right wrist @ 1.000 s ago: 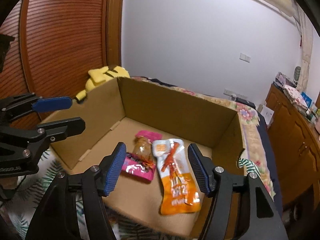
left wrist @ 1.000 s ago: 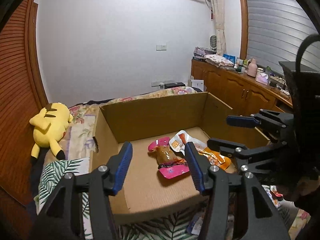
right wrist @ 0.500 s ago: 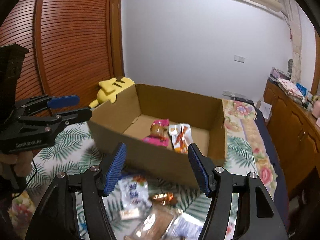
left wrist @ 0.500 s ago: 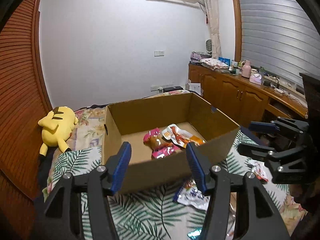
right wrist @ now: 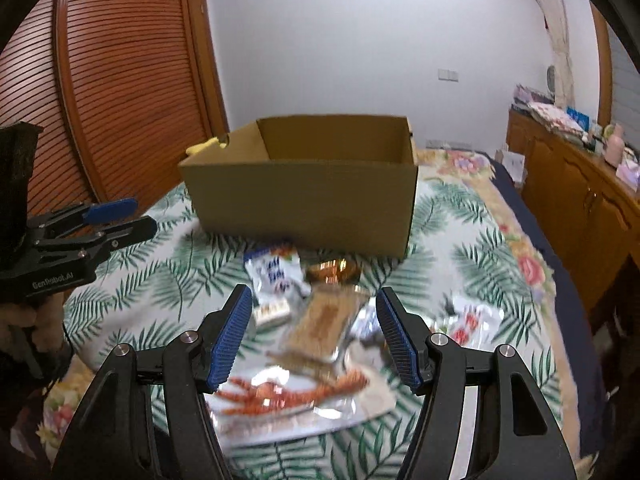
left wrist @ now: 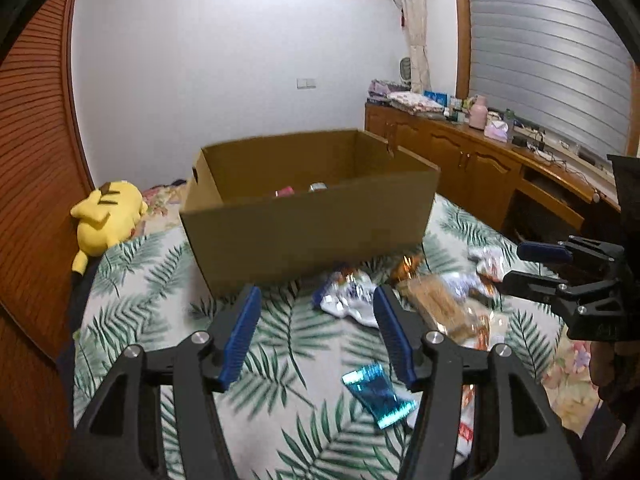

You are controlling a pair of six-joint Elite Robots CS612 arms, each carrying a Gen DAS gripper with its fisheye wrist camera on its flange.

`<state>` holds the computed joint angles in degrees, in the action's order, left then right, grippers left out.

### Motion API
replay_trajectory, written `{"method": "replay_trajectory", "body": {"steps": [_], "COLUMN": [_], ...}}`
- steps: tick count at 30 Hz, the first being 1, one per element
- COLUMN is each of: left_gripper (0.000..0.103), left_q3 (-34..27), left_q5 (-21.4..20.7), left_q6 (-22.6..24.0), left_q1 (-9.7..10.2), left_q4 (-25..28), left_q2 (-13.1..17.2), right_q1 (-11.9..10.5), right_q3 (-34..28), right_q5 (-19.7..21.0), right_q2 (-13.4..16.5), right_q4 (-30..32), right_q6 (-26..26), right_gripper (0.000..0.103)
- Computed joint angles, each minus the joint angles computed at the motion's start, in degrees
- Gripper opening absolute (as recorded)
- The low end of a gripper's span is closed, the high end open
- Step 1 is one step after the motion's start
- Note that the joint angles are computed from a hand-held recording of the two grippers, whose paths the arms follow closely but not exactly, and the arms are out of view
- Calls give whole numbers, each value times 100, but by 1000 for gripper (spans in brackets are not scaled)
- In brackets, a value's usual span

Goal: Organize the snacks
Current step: 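Move both tools back from the box toward the remaining snacks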

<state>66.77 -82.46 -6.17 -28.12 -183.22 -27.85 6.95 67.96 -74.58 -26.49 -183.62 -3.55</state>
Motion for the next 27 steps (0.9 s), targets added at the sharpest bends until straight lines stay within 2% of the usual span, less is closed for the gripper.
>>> {"method": "replay_trajectory", "body": {"steps": [8,13,19,24,27], "left_gripper": [59,59,59,59,59], "left_q3": [229,263,249,270,277], "left_q5": [-228,-331,-429,-465,-490], "left_q6": [-369,-466,-496,-514,-572], "left_q1": [-33,-58,-96,-107,-95], "left_q4": [212,306,426,468,497], "left_q2": [-9,26,75,89,97], "right_q1": [-19,-23,-69,-56,-67], "right_q3": [424,544,651,554,445], "right_q5": [212,189,382,516,662], "right_q2": [-46,-21,-36,-6,47], "right_q4": [-3,108,151,532,729], "right_q6": [317,500,840,841,994], "right_gripper": [68,68,69,69,73]}}
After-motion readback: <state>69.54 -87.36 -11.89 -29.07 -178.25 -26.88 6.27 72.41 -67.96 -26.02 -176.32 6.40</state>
